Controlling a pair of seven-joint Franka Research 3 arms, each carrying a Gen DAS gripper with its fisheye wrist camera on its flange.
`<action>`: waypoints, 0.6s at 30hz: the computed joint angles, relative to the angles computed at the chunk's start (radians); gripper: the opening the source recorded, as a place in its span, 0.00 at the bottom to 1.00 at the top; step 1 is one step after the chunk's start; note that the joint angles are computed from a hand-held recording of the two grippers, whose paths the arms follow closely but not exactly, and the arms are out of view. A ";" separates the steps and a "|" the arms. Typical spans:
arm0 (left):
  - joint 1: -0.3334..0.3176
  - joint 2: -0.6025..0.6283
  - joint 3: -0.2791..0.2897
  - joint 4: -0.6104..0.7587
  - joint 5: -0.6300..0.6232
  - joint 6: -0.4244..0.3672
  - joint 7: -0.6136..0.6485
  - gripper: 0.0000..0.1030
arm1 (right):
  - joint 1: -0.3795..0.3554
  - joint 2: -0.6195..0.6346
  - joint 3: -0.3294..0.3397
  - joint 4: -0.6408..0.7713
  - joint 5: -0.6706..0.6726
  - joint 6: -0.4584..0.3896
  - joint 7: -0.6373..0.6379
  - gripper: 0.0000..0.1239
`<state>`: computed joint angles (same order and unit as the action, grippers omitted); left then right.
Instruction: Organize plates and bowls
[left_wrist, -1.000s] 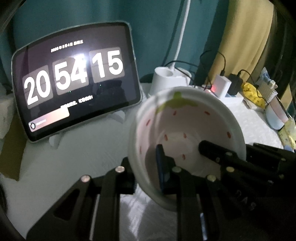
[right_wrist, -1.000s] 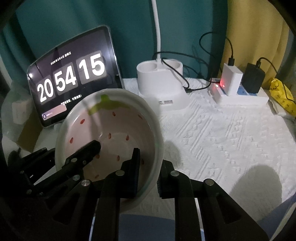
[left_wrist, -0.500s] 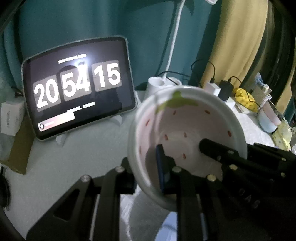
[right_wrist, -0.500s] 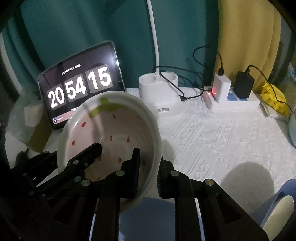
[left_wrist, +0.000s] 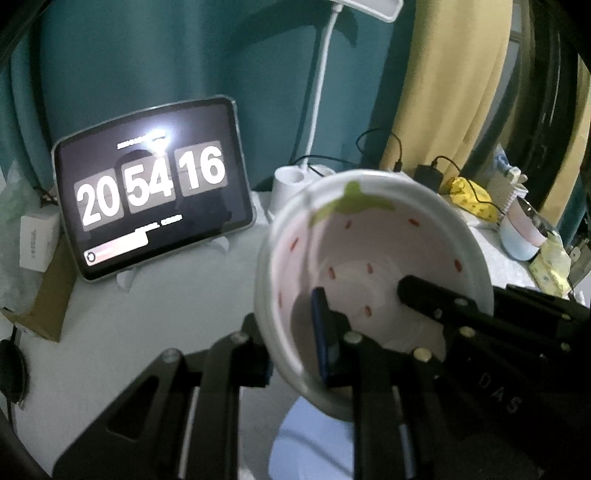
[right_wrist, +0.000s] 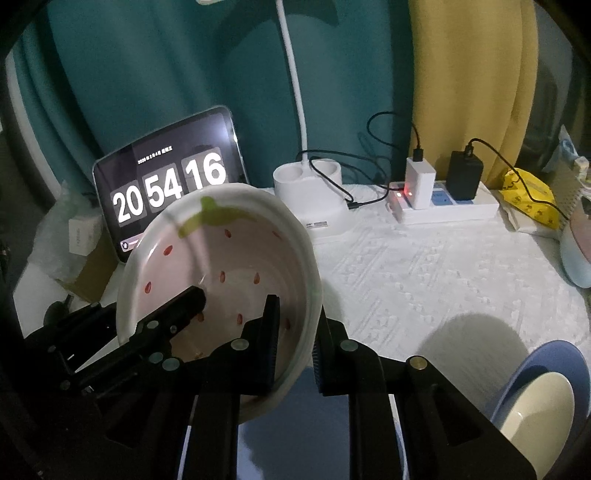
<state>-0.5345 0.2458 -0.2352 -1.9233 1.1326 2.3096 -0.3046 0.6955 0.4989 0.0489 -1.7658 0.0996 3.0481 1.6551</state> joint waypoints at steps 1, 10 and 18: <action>-0.003 0.001 -0.001 0.003 0.001 -0.003 -0.001 0.17 | -0.004 -0.007 0.003 -0.010 0.002 0.004 -0.002 0.14; -0.037 0.021 -0.011 0.045 -0.001 -0.045 0.005 0.17 | -0.040 -0.077 0.030 -0.110 0.031 0.054 -0.035 0.14; -0.075 0.054 -0.011 0.102 -0.005 -0.082 0.021 0.17 | -0.100 -0.133 0.082 -0.192 0.084 0.095 -0.097 0.14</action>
